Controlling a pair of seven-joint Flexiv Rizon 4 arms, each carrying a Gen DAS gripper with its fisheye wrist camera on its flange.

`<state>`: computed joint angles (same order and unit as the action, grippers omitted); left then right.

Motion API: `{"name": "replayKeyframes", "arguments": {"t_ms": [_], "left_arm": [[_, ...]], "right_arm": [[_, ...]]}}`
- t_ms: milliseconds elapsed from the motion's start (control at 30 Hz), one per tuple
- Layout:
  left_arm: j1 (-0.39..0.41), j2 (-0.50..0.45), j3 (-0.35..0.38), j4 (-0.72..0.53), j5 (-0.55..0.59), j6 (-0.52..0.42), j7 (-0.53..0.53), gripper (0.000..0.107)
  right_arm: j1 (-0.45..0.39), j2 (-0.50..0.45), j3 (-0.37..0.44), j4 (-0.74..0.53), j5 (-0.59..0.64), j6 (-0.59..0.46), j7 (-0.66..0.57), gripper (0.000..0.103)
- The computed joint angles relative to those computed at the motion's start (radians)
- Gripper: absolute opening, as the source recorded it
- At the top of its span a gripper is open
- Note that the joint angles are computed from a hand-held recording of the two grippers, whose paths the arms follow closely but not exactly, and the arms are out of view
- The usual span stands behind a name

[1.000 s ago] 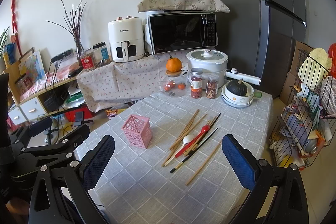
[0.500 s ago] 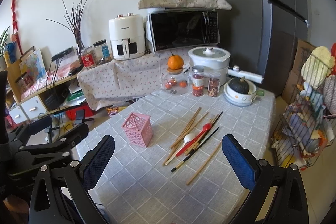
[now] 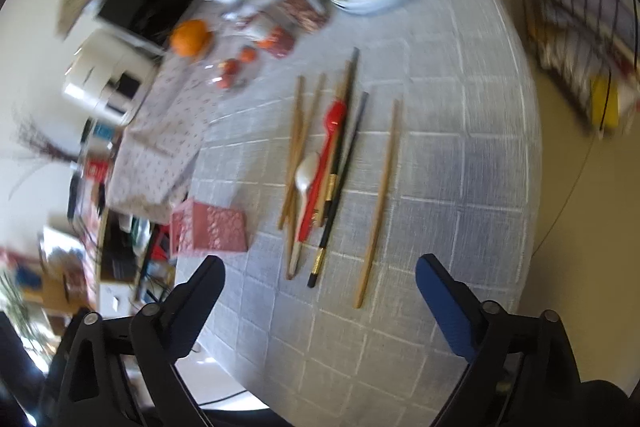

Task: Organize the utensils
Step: 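Reach the right tool to the utensils and grasp one wooden chopstick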

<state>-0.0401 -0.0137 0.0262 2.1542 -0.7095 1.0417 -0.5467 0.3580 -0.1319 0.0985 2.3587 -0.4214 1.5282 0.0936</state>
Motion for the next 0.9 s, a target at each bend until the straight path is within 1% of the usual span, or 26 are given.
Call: {"name": "replayKeyframes", "arguments": {"t_ms": [67,100,167,200,233,300,400,433,467,533,567,633,667,700,733,800,900], "left_arm": [[0.000,-0.036,-0.011,-0.039,0.058,-0.031,-0.039,0.097],[0.000,-0.060,-0.018,-0.064,0.090,-0.048,-0.065,0.094],[-0.001,-0.110,-0.029,-0.119,0.168,-0.082,-0.129,0.091],[0.000,-0.128,-0.032,-0.140,0.195,-0.098,-0.152,0.088],[-0.001,-0.147,-0.036,-0.162,0.223,-0.109,-0.178,0.086],[-0.004,-0.190,-0.045,-0.206,0.269,-0.117,-0.220,0.086],[-0.014,-0.243,-0.053,-0.260,0.336,-0.114,-0.275,0.084],[-0.012,-0.259,-0.058,-0.279,0.342,-0.127,-0.283,0.082],[-0.010,-0.278,-0.063,-0.305,0.349,-0.159,-0.295,0.081],[-0.012,-0.313,-0.069,-0.351,0.367,-0.198,-0.325,0.075],[-0.015,-0.326,-0.068,-0.371,0.379,-0.220,-0.345,0.073],[-0.018,-0.352,-0.073,-0.402,0.392,-0.247,-0.367,0.069],[-0.022,-0.364,-0.074,-0.417,0.400,-0.258,-0.380,0.068],[-0.024,-0.378,-0.076,-0.437,0.406,-0.276,-0.394,0.066],[-0.024,-0.388,-0.078,-0.448,0.407,-0.285,-0.401,0.062],[-0.030,-0.408,-0.080,-0.471,0.419,-0.296,-0.418,0.061],[-0.038,-0.437,-0.086,-0.498,0.431,-0.296,-0.429,0.060]], "right_arm": [[-0.062,-0.043,0.085,-0.057,0.152,-0.035,-0.128,0.095],[-0.098,-0.069,0.133,-0.090,0.238,-0.051,-0.206,0.094],[-0.165,-0.116,0.218,-0.154,0.389,-0.084,-0.341,0.089],[-0.195,-0.137,0.249,-0.188,0.449,-0.114,-0.398,0.084],[-0.207,-0.154,0.258,-0.207,0.483,-0.131,-0.435,0.082],[-0.210,-0.175,0.247,-0.239,0.524,-0.170,-0.478,0.080],[-0.190,-0.204,0.207,-0.282,0.556,-0.227,-0.513,0.077],[-0.191,-0.220,0.202,-0.302,0.572,-0.250,-0.535,0.075],[-0.192,-0.236,0.196,-0.320,0.587,-0.266,-0.554,0.074],[-0.189,-0.269,0.184,-0.350,0.608,-0.292,-0.582,0.069],[-0.192,-0.285,0.183,-0.366,0.623,-0.304,-0.594,0.067],[-0.203,-0.315,0.190,-0.392,0.663,-0.306,-0.620,0.059],[-0.204,-0.327,0.188,-0.404,0.675,-0.314,-0.625,0.056],[-0.197,-0.335,0.178,-0.413,0.673,-0.324,-0.622,0.053],[-0.183,-0.342,0.160,-0.420,0.659,-0.336,-0.610,0.052],[-0.168,-0.354,0.140,-0.432,0.637,-0.356,-0.601,0.047],[-0.126,-0.358,0.094,-0.441,0.562,-0.389,-0.574,0.046]]}}
